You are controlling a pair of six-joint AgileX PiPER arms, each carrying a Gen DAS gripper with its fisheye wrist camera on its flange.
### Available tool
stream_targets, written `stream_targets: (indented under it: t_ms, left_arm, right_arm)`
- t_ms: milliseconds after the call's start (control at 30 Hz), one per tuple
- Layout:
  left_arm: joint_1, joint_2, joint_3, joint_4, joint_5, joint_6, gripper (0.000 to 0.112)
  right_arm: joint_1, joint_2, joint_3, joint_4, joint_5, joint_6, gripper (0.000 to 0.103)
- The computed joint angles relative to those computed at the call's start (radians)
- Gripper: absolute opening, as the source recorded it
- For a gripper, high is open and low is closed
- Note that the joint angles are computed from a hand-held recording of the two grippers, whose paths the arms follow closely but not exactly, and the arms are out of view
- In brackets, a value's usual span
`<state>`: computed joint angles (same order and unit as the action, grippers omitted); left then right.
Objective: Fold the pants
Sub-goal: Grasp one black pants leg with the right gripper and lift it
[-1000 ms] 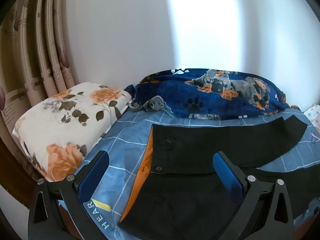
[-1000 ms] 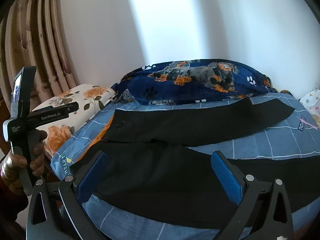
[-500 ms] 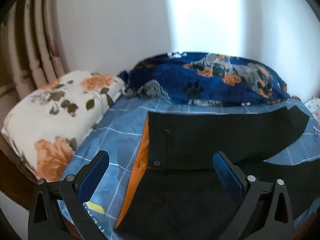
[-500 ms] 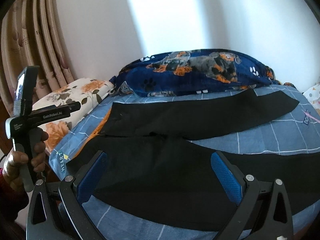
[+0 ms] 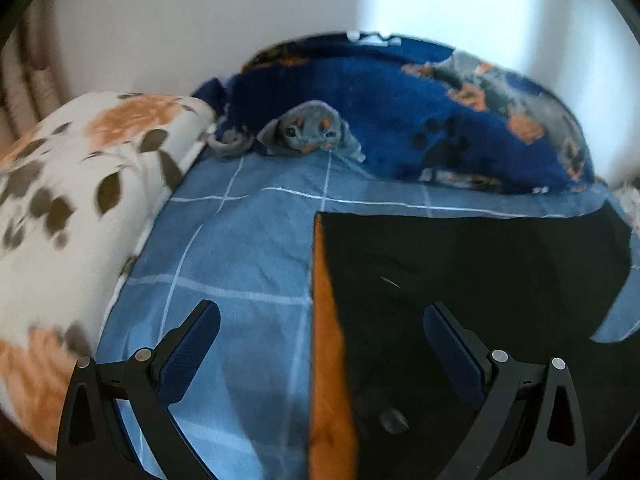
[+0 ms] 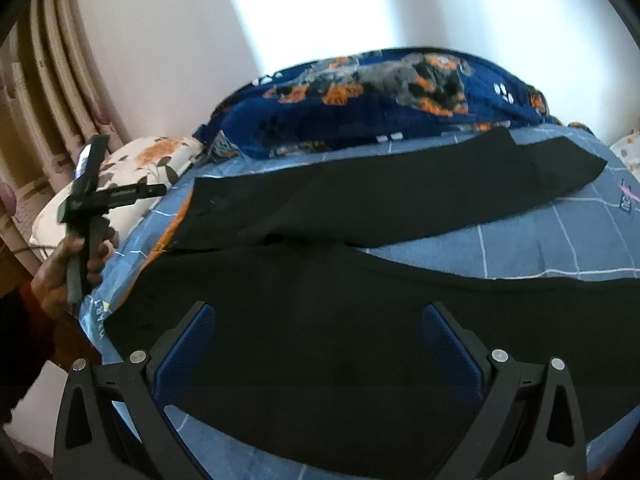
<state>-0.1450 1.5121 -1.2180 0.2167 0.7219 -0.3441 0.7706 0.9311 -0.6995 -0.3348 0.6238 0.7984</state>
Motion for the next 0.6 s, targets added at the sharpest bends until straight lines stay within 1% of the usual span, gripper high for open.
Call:
stream_targets:
  t_ms: [67,100,167,233,333,367,400,433,467,500,533,600]
  left_arm:
    - [0.053,0.055,-0.024,-0.104,-0.046,0.131,0.101]
    - [0.074,0.086,-0.043,-0.161,-0.053,0.205,0.101]
    - [0.107,0.172,-0.110,-0.210,-0.047,0.295,0.101]
    - [0.135,0.236,-0.174,-0.302,-0.008,0.390,0.101]
    - [0.165,0.307,-0.244,-0.399,0.005,0.491,0.099]
    - [0.181,0.333,-0.272,-0.469,0.029,0.557,0.092]
    - [0.202,0.359,-0.298,-0.553,0.067,0.630,0.083]
    - [0.217,0.390,-0.334,-0.619,0.120,0.680,0.051]
    - [0.234,0.423,-0.362,-0.691,0.169,0.725,0.022]
    - [0.245,0.427,-0.363,-0.724,0.179,0.730,0.022]
    - [0.251,0.415,-0.344,-0.740,0.156,0.733,0.017]
    - [0.246,0.378,-0.304,-0.744,0.126,0.703,0.013]
  right_arm:
    - [-0.030,0.022,0.007,0.035,-0.023,-0.042,0.103]
    - [-0.041,0.035,0.006,0.051,-0.029,-0.061,0.103]
    - [-0.060,0.058,0.007,0.072,-0.041,-0.087,0.103]
    - [-0.076,0.075,0.008,0.087,-0.048,-0.108,0.103]
    - [-0.093,0.096,0.005,0.096,-0.049,-0.118,0.103]
    - [-0.097,0.100,0.005,0.097,-0.050,-0.120,0.103]
    - [-0.107,0.108,0.003,0.106,-0.054,-0.130,0.103]
    - [-0.115,0.116,0.000,0.113,-0.055,-0.135,0.103]
    - [-0.120,0.122,-0.002,0.117,-0.055,-0.139,0.103]
    - [-0.124,0.129,-0.004,0.118,-0.056,-0.140,0.103]
    - [-0.127,0.134,-0.006,0.117,-0.056,-0.140,0.103]
    - [-0.132,0.143,-0.013,0.121,-0.056,-0.147,0.103]
